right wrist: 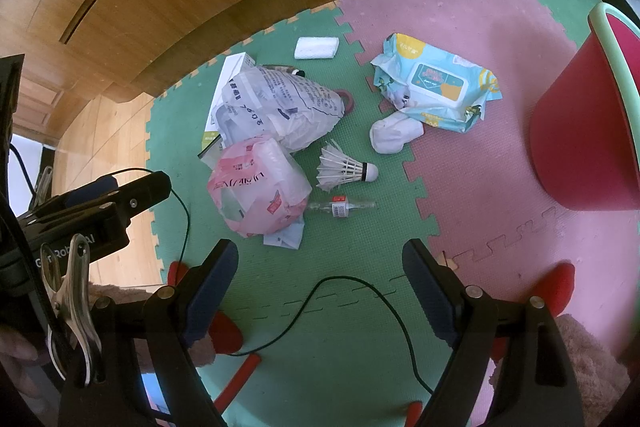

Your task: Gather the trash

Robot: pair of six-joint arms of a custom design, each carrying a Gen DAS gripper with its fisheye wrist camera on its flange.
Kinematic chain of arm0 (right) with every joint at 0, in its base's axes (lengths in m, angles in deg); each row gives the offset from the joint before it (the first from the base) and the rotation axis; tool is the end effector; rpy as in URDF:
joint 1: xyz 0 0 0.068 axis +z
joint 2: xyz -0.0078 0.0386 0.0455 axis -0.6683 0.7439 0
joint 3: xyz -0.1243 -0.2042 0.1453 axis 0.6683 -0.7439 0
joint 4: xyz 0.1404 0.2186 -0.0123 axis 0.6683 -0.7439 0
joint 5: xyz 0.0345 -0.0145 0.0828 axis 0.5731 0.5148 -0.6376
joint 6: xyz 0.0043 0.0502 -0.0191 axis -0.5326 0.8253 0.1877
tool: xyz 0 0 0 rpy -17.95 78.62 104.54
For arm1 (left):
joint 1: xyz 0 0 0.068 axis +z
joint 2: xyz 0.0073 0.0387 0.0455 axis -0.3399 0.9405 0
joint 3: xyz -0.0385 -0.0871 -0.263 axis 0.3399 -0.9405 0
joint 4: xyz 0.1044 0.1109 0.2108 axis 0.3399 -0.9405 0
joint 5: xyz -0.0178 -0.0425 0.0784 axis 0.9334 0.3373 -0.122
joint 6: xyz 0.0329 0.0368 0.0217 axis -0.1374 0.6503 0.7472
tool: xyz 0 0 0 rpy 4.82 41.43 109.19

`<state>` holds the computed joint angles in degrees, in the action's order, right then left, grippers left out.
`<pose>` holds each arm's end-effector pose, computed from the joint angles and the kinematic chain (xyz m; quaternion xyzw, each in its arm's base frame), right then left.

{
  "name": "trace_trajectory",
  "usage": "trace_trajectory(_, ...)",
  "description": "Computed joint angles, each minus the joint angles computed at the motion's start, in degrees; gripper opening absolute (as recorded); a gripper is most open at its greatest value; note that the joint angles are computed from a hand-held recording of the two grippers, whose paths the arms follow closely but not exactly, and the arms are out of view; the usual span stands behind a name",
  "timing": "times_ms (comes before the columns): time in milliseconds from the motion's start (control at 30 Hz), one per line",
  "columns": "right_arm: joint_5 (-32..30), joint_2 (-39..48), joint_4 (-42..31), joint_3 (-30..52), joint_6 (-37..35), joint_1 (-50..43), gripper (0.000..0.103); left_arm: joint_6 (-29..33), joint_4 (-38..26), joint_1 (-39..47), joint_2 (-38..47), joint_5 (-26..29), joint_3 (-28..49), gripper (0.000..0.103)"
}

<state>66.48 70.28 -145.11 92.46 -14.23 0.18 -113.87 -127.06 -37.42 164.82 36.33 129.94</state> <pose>0.2549 0.2383 0.3572 -0.1015 0.9799 0.1557 0.0722 0.2561 -0.0779 0.3723 -0.1033 0.9891 0.0005 0.1050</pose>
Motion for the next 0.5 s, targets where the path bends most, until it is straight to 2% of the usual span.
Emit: trace_trajectory(500, -0.13, 0.08, -0.18, 0.12, 0.01, -0.03, 0.087, -0.16, 0.34, -0.16, -0.38, 0.02, -0.75, 0.088)
